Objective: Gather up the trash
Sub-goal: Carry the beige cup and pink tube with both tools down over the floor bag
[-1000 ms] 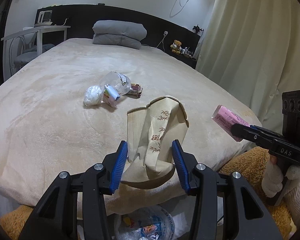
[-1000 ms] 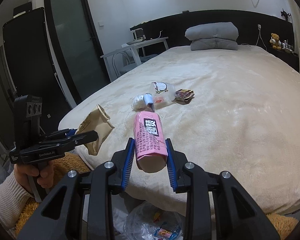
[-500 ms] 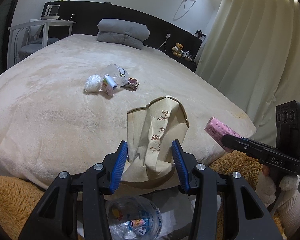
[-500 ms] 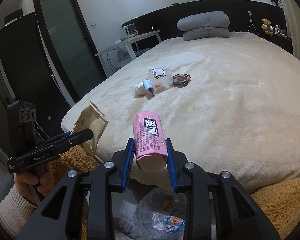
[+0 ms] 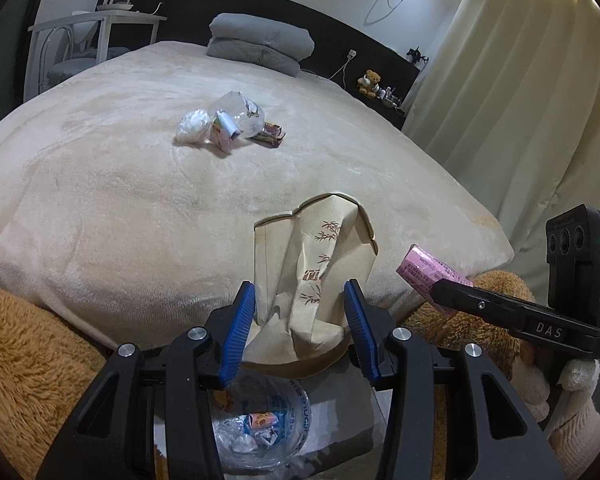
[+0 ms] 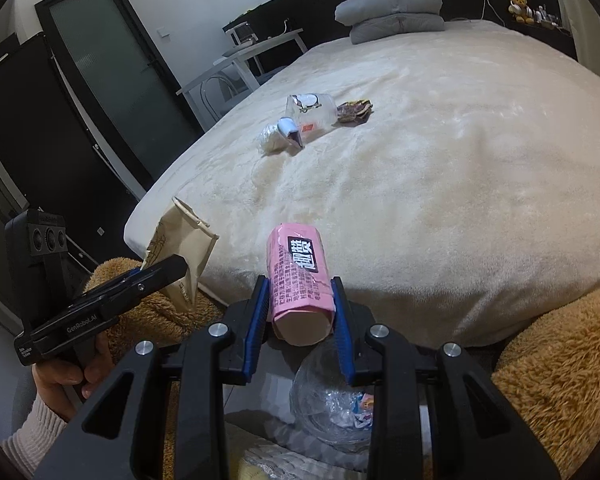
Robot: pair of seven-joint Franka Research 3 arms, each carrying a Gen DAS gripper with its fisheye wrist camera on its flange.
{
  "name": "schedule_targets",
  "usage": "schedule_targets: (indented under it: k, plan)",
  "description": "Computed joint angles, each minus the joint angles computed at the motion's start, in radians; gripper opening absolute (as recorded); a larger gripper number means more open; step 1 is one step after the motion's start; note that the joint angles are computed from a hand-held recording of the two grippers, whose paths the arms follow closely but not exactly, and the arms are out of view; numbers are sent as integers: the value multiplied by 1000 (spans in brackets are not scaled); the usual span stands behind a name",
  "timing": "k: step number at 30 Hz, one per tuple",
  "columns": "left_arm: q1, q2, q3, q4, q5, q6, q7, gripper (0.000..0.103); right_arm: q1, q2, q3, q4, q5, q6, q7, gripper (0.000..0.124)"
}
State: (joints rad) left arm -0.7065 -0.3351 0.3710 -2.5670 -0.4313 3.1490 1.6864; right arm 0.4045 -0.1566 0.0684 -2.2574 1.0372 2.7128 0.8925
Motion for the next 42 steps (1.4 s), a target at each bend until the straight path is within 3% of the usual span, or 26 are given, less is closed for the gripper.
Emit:
schedule_targets:
  k: [3, 13, 20, 27, 42]
  plan:
    - [106, 22, -104, 2, 35, -55, -55, 45, -6, 4, 7, -5, -51, -10, 61, 32]
    - [289, 93, -294, 49, 8, -232, -100, 45, -38, 79, 14, 43, -203, -134, 265, 32]
    - [445, 158, -432, 98, 104, -370, -228, 45, -61, 166, 22, 106, -313, -246, 440, 32]
    - [517, 250, -484, 175, 104, -511, -276, 45, -82, 262, 30, 183, -371, -355, 565, 32]
    - [578, 343, -534, 241, 150, -622, -338, 45, -90, 375, 43, 276, -440, -445, 677, 32]
